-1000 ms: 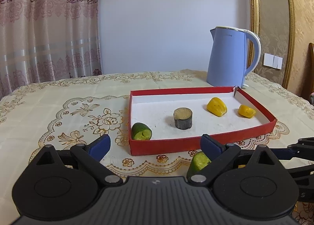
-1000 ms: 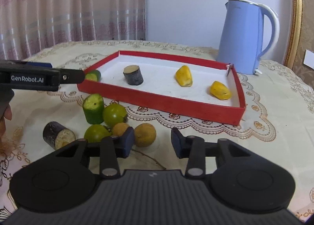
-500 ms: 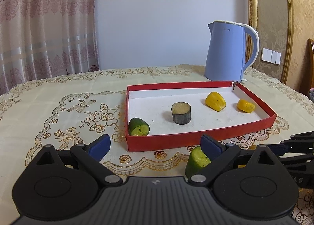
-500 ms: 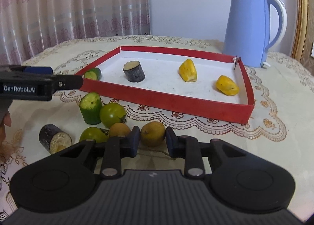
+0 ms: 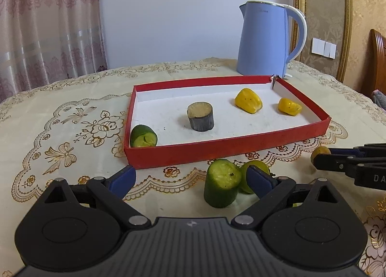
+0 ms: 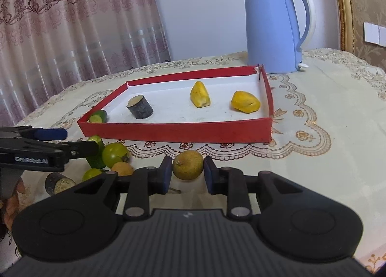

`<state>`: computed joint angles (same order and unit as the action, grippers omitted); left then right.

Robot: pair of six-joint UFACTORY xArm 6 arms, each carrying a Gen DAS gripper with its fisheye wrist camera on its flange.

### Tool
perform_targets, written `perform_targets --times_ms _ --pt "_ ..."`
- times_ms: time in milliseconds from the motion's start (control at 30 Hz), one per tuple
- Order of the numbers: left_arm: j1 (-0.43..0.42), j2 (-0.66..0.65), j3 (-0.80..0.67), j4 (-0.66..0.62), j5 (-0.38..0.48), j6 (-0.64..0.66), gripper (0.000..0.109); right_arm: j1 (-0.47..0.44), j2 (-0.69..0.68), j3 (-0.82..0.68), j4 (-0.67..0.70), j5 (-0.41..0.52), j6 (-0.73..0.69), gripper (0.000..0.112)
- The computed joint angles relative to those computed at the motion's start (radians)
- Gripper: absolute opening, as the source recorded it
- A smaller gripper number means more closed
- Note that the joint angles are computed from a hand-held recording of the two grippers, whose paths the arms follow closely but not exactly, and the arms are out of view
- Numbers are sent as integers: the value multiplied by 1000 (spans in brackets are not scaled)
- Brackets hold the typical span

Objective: Organize fruits
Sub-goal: 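Grasp the cucumber cylinder with left gripper while right grasps the round brown fruit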

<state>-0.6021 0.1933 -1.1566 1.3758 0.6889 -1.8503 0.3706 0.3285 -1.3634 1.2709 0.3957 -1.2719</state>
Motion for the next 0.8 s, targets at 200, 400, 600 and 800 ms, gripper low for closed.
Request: perform_targets --times_ms 200,400,600,800 --pt "3 15 -15 -18 -2 6 95 -13 3 -4 12 37 13 27" --pt "3 15 -18 -60 47 79 88 -18 3 -5 30 47 4 27" --pt "12 9 -7 -103 36 150 89 -22 3 -5 36 54 1 27" --pt "40 20 -8 -24 -72 17 77 -22 4 -6 40 55 1 27"
